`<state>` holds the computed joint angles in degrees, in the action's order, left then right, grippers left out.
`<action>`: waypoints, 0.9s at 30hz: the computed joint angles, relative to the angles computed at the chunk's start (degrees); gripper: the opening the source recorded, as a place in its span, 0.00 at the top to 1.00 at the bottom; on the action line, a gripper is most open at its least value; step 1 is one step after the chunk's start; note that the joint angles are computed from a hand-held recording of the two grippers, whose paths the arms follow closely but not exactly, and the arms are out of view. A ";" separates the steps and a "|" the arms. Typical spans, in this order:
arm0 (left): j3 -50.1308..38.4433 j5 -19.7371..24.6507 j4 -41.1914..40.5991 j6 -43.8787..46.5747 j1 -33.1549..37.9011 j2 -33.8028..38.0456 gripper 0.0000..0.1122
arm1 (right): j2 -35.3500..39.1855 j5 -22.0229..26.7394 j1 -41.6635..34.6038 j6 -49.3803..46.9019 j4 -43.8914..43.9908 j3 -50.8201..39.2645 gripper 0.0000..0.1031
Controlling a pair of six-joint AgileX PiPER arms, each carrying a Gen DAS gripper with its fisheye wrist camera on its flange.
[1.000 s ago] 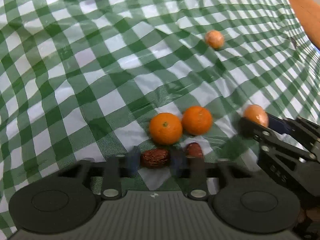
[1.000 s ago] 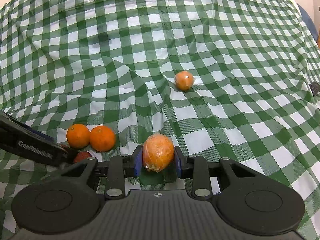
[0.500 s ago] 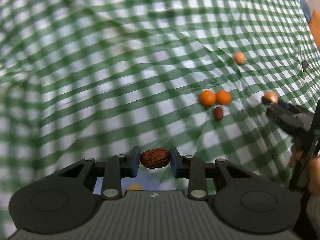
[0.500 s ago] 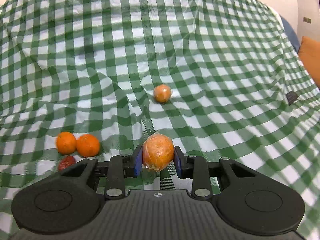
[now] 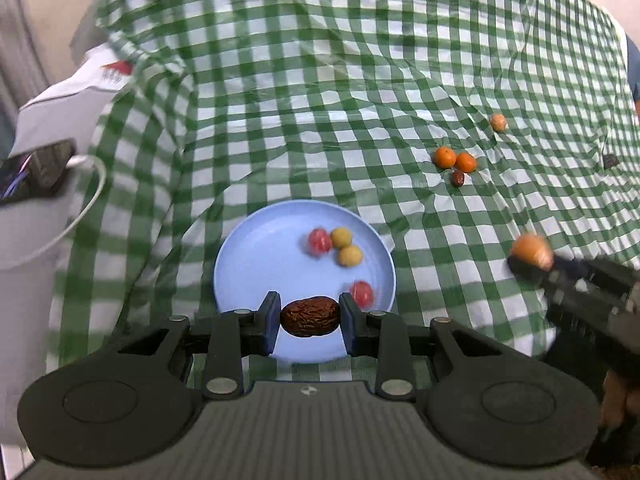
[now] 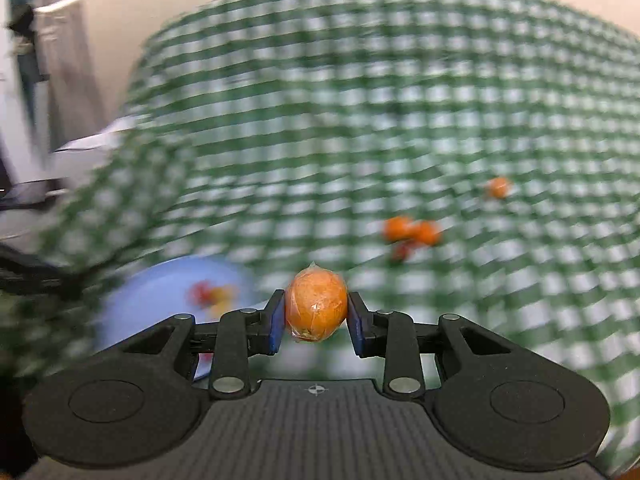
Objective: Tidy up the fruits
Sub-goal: 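Carry the wrapped orange and the date in both tools over the plate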
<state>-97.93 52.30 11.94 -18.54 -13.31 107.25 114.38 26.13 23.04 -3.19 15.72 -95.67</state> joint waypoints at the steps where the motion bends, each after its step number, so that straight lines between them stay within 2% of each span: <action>1: 3.04 -1.27 -0.03 -0.71 0.18 -2.19 0.69 | -1.04 1.14 1.04 -1.45 1.66 0.43 0.68; 4: 10.03 -4.24 -0.10 -2.17 0.70 -7.41 0.69 | -3.71 3.12 4.56 -5.64 4.29 1.52 0.68; 12: 23.40 -9.92 -1.14 -4.22 2.49 -17.74 0.69 | -7.62 5.47 11.17 -4.89 -0.80 2.73 0.68; 18: 26.78 -12.67 -3.20 -3.07 3.76 -20.68 0.69 | -8.54 6.65 12.03 -1.48 -4.82 2.20 0.68; 27: 27.88 -14.06 -3.68 -3.16 4.22 -21.69 0.69 | -8.88 6.79 12.12 -2.36 -5.02 2.49 0.68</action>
<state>-70.05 38.24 8.26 -21.71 -9.09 85.56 105.50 32.92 35.15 -5.54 10.70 -93.18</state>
